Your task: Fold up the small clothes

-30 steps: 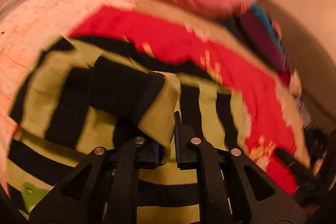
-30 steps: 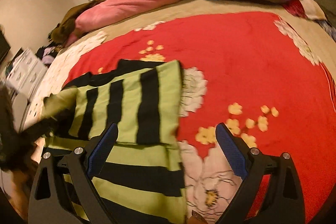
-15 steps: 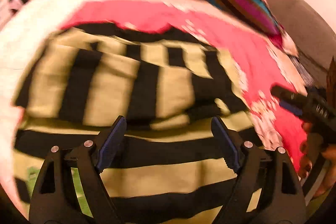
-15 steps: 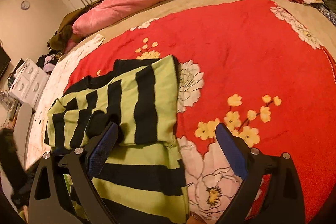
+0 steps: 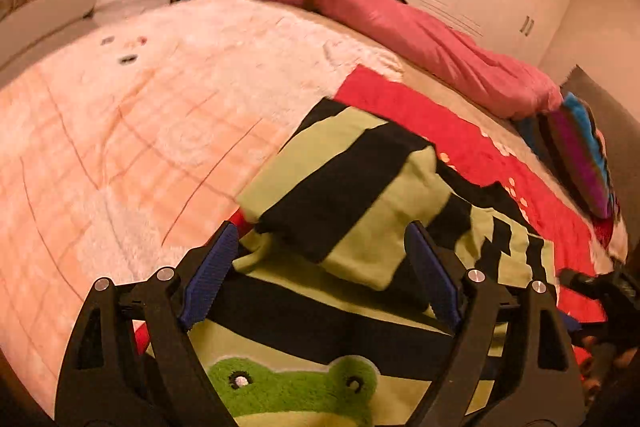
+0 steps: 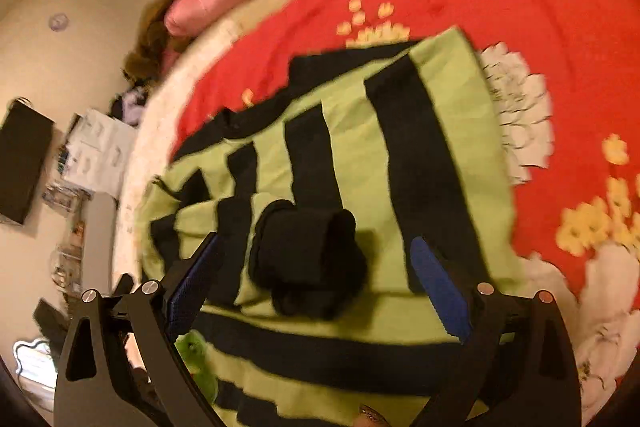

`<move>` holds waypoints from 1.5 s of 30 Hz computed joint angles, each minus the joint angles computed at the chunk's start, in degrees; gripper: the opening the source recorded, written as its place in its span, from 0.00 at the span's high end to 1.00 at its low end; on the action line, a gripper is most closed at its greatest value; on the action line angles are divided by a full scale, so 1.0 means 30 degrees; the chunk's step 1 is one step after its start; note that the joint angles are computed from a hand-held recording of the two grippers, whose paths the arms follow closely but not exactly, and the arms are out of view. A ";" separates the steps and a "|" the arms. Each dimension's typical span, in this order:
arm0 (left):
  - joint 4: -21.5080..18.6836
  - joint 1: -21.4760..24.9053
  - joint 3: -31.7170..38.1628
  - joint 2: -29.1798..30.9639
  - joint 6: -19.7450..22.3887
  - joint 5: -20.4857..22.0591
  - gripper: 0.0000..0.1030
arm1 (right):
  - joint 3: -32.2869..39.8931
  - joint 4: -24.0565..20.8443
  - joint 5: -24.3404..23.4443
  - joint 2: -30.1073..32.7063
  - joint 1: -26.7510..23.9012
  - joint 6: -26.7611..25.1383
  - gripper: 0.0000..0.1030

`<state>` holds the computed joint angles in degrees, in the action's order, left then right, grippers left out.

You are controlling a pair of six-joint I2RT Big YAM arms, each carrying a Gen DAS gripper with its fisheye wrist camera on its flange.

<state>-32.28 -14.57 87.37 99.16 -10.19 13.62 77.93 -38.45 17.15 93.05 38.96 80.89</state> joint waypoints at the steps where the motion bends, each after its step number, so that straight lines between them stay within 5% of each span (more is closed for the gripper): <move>1: 0.0042 -0.0012 0.0017 0.0067 0.0012 -0.0096 0.24 | 0.0175 -0.0073 -0.0544 0.0310 -0.0210 -0.0148 0.15; 4: 0.0303 -0.0020 -0.0030 0.0134 0.0194 0.0032 0.24 | 0.1470 -0.1410 -0.1577 0.1498 -0.0426 -0.0481 0.44; 8: 0.0032 0.0054 0.0195 0.0372 0.0385 0.0216 0.24 | 0.3039 -0.1635 -0.1821 0.2272 -0.0238 -0.2712 0.64; 10: -0.0015 0.0165 0.0191 0.0388 0.0292 0.0368 0.24 | 0.4052 -0.1675 -0.1805 0.2673 -0.0076 -0.4193 0.86; 16: 0.0510 0.0449 0.0035 0.0375 -0.0364 0.0367 0.24 | 0.9351 -0.2305 -0.1048 0.4396 0.0470 -0.8951 0.87; 21: 0.1796 0.0735 -0.0612 -0.0106 -0.1170 0.0349 0.24 | 1.3953 -0.1136 -0.0685 0.5156 0.0913 -1.3527 0.87; 25: 0.2727 0.0789 -0.1070 -0.0496 -0.1420 0.0502 0.24 | 1.5116 -0.0887 0.0241 0.4509 0.1105 -1.6391 0.87; 30: 0.2910 0.0719 -0.1166 -0.0619 -0.1199 0.0919 0.24 | 1.2350 -0.2730 0.1919 0.2461 0.0457 -1.5559 0.87; 37: 0.2237 0.0410 -0.0828 -0.0349 -0.0272 0.0999 0.24 | 0.5459 -0.4671 0.3096 -0.0098 -0.0499 -1.1177 0.87; 45: 0.1378 -0.0388 -0.0652 -0.0216 0.1879 0.0818 0.24 | 0.0249 -0.3358 0.1421 -0.0770 -0.1270 -0.6757 0.81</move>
